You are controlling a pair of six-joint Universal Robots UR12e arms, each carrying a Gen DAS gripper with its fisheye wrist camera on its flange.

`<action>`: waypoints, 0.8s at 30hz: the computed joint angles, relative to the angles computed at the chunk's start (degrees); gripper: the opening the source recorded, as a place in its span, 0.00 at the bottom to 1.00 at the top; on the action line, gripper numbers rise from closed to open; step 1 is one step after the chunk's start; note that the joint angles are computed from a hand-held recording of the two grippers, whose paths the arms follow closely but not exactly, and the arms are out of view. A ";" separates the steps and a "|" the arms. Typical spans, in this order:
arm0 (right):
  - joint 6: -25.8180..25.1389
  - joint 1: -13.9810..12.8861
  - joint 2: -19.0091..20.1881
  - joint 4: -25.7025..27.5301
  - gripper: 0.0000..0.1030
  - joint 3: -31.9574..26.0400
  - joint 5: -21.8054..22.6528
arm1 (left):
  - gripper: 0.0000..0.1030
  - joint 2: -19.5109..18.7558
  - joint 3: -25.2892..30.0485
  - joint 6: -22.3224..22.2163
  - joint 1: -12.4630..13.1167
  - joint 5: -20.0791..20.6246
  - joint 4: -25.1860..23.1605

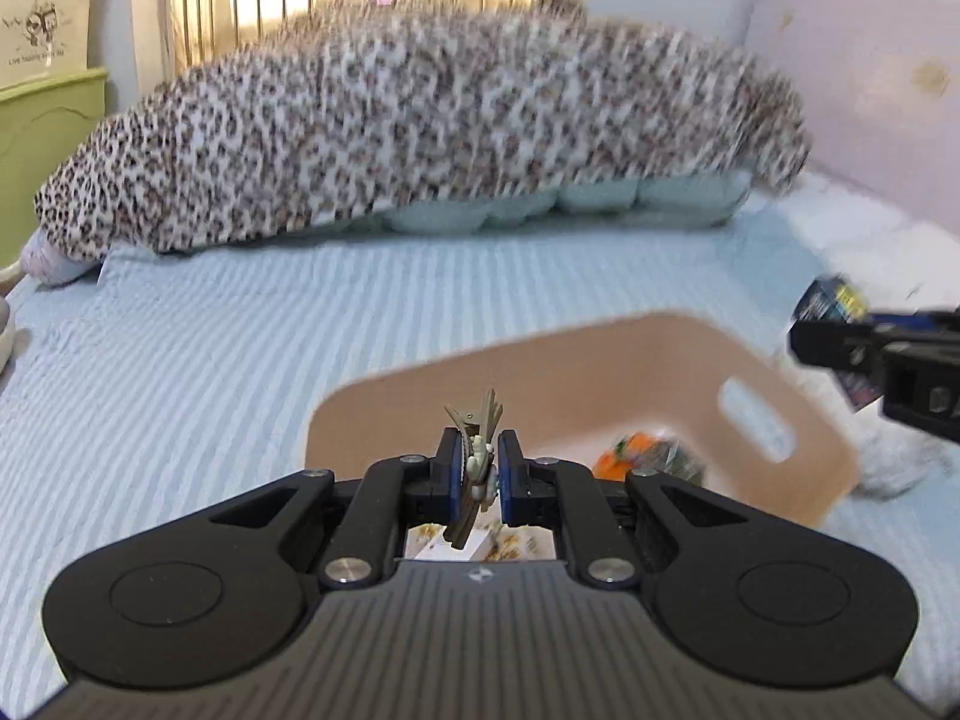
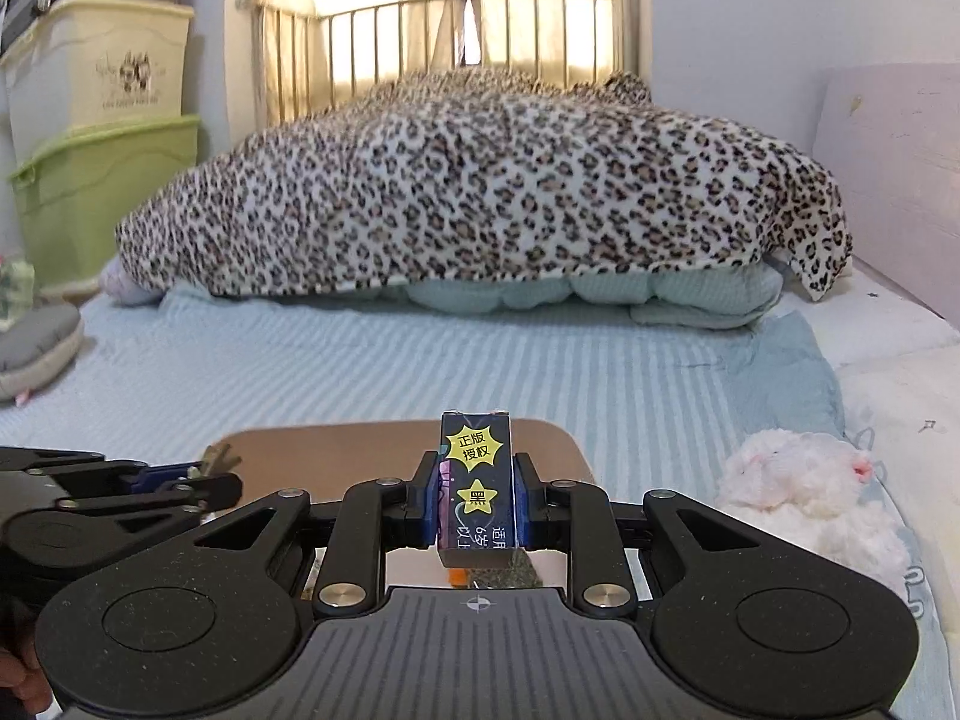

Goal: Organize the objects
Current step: 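Lift both items over the basket and release them inside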

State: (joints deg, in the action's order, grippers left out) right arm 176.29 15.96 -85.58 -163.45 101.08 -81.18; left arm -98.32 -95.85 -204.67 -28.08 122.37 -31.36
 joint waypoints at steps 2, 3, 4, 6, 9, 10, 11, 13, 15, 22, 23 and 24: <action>-0.73 0.47 1.04 1.25 0.21 -0.86 -0.78 | 0.13 -0.84 1.51 -1.89 0.58 -0.71 -5.46; -0.94 0.63 1.60 2.29 0.21 -1.38 -0.95 | 0.13 -1.08 1.97 -2.57 1.00 -1.96 -7.60; -1.02 0.71 2.03 3.12 0.21 -1.75 -0.94 | 0.13 -1.34 2.44 -3.27 1.43 -3.22 -9.58; -1.39 1.04 2.98 5.14 0.21 -2.53 -1.58 | 0.13 -1.78 3.16 -4.83 2.31 -5.76 -12.76; -1.89 1.72 4.38 8.09 0.21 -3.61 -3.42 | 0.13 -2.06 3.35 -6.41 3.19 -8.14 -15.50; -2.04 1.92 4.85 9.11 0.21 -3.96 -3.91 | 0.13 -2.06 3.17 -6.36 3.28 -8.48 -15.87; -2.19 2.08 5.21 10.03 0.21 -4.18 -4.45 | 0.13 -2.22 3.31 -5.95 3.38 -8.88 -16.51; -2.59 2.32 5.84 12.17 0.21 -4.70 -5.14 | 0.13 -2.45 3.55 -6.20 3.51 -9.20 -18.11; -2.29 2.43 6.39 14.58 0.22 -5.24 -5.27 | 0.13 -2.43 3.60 -6.52 3.71 -9.88 -19.29; -2.46 2.81 5.93 15.74 0.43 -4.60 -6.44 | 0.28 -1.54 3.45 -6.45 3.33 -9.56 -18.91; -2.81 2.87 5.55 14.75 0.47 -4.19 -6.74 | 0.51 -1.50 3.71 -7.05 3.04 -8.29 -19.40; -3.09 2.88 5.20 13.87 0.55 -3.93 -6.91 | 0.65 -1.28 3.63 -7.58 2.69 -6.90 -19.16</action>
